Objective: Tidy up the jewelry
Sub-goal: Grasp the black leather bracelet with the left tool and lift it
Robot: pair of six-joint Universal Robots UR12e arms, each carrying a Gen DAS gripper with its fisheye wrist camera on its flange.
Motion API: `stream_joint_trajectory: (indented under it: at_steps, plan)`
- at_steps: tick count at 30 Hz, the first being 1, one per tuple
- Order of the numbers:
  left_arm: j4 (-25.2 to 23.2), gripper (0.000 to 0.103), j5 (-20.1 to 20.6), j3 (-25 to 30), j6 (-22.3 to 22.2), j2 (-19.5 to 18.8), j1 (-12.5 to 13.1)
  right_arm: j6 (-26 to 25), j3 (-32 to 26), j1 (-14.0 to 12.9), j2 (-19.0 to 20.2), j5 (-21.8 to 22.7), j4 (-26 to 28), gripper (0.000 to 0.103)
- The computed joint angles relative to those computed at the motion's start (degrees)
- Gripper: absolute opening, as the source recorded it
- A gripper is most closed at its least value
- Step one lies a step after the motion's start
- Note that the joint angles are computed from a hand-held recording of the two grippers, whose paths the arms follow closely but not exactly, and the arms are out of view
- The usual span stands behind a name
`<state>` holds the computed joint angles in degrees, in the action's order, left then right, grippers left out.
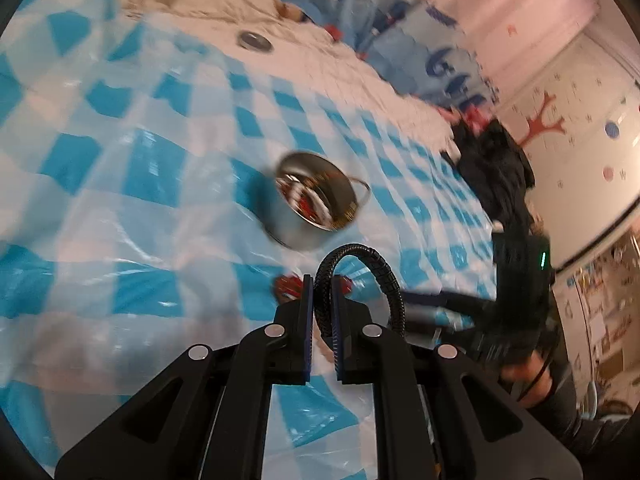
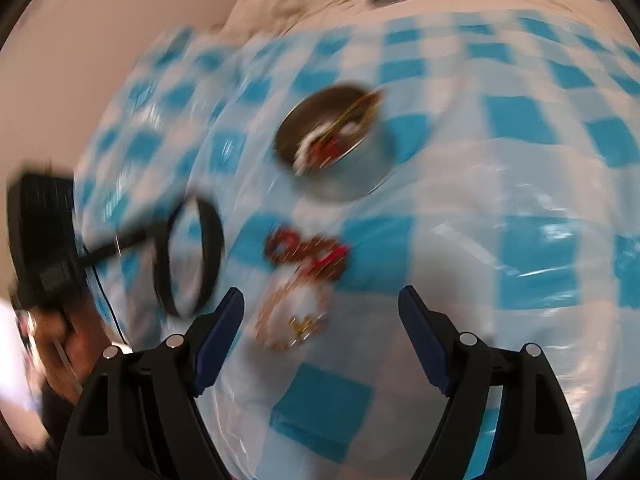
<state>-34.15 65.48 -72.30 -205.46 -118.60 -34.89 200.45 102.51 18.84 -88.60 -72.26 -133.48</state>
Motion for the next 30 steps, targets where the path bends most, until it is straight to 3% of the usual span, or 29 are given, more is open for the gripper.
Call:
stream_joint_trajectory:
  at_steps: [4,11,22,30]
  plan:
    - [0.9,0.007,0.2,-0.3,-0.8,0.2,0.2,-3.7,-1.4,2.5,1.5,-2.8,1.6,0.076]
    - [0.5,0.007,0.5,-0.4,1.1,0.4,0.0,-6.3,-2.4,4.2,2.2,-7.5,2.5,0.076]
    - [-3.0,0.007,8.1,1.3,5.0,0.1,-1.5,-7.1,-2.3,5.0,2.8,-9.2,2.6,0.083]
    - [-3.5,0.007,10.7,1.4,6.2,0.3,-1.9,-7.8,-2.1,5.4,2.8,-10.0,2.3,0.086]
